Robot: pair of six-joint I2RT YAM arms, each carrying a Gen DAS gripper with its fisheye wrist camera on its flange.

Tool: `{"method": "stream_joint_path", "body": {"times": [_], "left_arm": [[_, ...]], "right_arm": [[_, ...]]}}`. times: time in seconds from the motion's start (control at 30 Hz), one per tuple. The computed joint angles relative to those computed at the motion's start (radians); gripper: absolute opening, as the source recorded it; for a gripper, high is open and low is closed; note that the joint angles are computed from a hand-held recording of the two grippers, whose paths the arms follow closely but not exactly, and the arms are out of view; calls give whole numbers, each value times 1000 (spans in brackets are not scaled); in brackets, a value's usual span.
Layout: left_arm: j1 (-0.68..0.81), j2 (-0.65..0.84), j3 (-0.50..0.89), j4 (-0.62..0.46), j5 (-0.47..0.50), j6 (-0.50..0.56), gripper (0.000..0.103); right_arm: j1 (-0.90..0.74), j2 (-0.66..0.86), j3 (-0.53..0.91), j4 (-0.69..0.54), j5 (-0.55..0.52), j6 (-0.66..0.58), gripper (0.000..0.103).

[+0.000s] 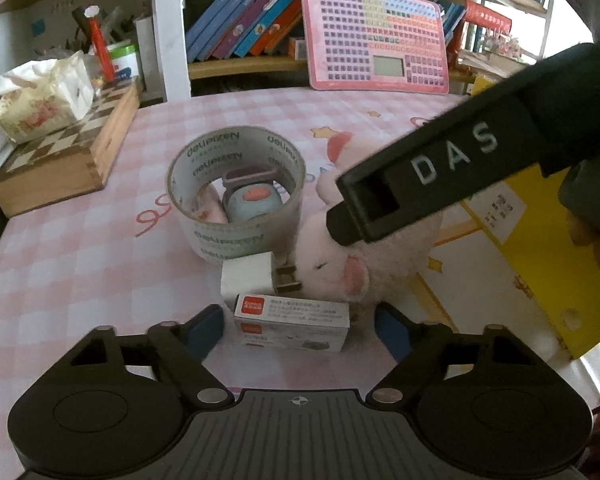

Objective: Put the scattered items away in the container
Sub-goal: 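Grasp the white red-labelled box with the left tool while the right tool grasps the pink plush, then lift both held items and carry them over the yellow box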

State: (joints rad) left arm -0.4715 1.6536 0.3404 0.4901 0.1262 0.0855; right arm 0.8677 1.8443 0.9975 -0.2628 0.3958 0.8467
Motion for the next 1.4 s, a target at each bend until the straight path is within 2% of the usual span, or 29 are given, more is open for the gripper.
{"method": "stream_joint_path", "body": {"times": [0.1,0.17,0.3,0.37,0.43,0.83,1.13,1.4], "left_arm": [[3,-4,-5,4,-14,9,62],[20,-18,-8,-10,0,11,56],[46,-58,-20,-46,30,12,55],[53,-87,-32,-54,37,13,54],[64,-120,-44,-65,54,18,54],[44,-314,-118,-131,52,35,54],[47,-445,-156,-208,55,43,54],[64,-639,-183,-346,69,62,54]], "right_arm": [[-15,9,-2,25,-30,7,91],[-22,11,-8,45,-47,12,86],[-13,2,-15,65,-32,1,73],[-10,-20,-33,78,-21,10,62],[-8,-41,-47,86,-19,16,59],[83,-144,-83,64,96,64,54],[129,-163,-82,33,122,110,54],[171,-180,-72,17,165,139,52]]}}
